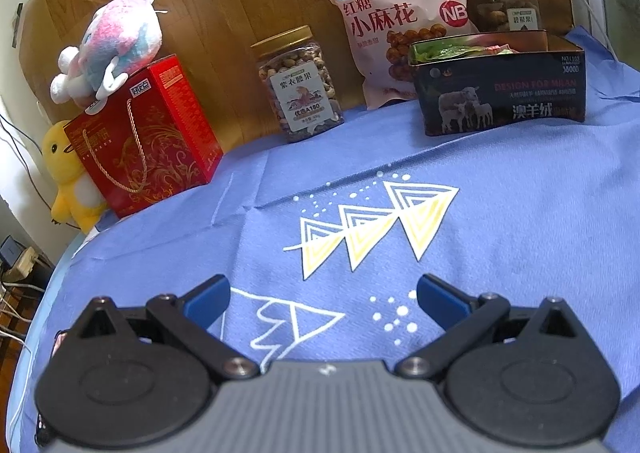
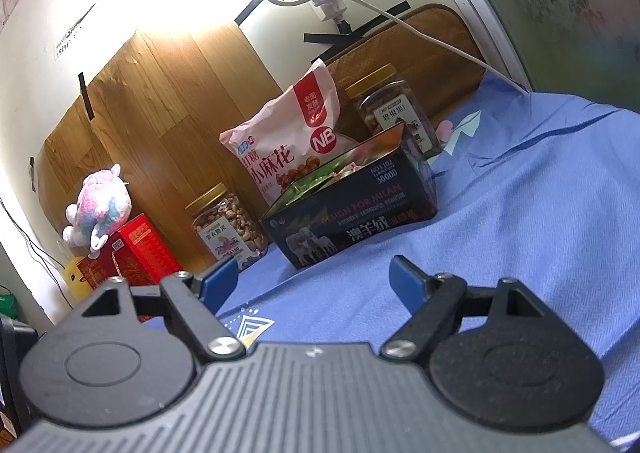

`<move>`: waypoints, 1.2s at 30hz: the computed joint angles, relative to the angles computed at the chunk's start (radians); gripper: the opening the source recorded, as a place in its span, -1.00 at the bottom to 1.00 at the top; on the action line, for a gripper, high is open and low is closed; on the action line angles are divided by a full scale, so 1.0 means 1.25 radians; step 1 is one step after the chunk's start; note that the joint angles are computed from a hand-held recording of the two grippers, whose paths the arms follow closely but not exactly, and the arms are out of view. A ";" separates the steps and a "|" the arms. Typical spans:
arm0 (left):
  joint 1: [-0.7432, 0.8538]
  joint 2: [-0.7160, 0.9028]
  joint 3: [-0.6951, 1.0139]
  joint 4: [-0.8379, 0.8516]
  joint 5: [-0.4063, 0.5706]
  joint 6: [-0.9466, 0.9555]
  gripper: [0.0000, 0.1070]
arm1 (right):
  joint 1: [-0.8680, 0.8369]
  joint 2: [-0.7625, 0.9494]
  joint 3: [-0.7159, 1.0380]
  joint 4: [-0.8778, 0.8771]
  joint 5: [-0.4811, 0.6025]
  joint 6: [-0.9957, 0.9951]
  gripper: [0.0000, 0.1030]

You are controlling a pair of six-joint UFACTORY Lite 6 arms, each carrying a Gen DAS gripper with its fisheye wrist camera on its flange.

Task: Organize snacks

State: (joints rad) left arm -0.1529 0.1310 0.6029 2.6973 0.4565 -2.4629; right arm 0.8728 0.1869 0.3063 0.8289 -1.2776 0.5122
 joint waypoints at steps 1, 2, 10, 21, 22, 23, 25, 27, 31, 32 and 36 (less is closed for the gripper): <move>0.000 0.000 0.000 0.000 0.000 0.000 0.92 | 0.000 0.000 0.000 0.000 0.000 0.000 0.64; 0.000 0.000 0.000 -0.001 0.000 0.001 0.92 | 0.002 0.004 0.001 0.002 -0.003 0.003 0.64; -0.002 0.000 -0.001 -0.002 0.001 0.004 0.92 | 0.004 0.012 0.004 0.006 -0.005 0.008 0.64; -0.006 -0.003 -0.003 -0.010 0.001 0.010 0.92 | 0.004 0.012 0.004 0.007 -0.005 0.007 0.65; -0.007 -0.003 -0.003 -0.011 0.002 0.011 0.92 | 0.005 0.011 0.005 0.009 -0.005 0.006 0.65; -0.007 -0.004 -0.003 -0.012 0.001 0.012 0.92 | 0.007 0.014 0.005 0.010 -0.007 0.008 0.65; -0.008 -0.005 -0.003 -0.014 0.001 0.014 0.92 | 0.007 0.012 0.006 0.011 -0.004 0.005 0.65; -0.008 -0.004 -0.003 -0.014 0.001 0.014 0.92 | 0.006 0.012 0.006 0.009 -0.004 0.007 0.65; -0.010 -0.005 -0.004 -0.017 0.003 0.015 0.92 | 0.005 0.010 0.006 0.009 -0.003 0.005 0.65; -0.010 -0.005 -0.002 -0.017 0.001 0.016 0.92 | 0.005 0.010 0.006 0.009 -0.003 0.005 0.65; -0.012 -0.004 -0.002 -0.022 0.003 0.020 0.92 | 0.005 0.012 0.008 0.009 -0.002 0.007 0.65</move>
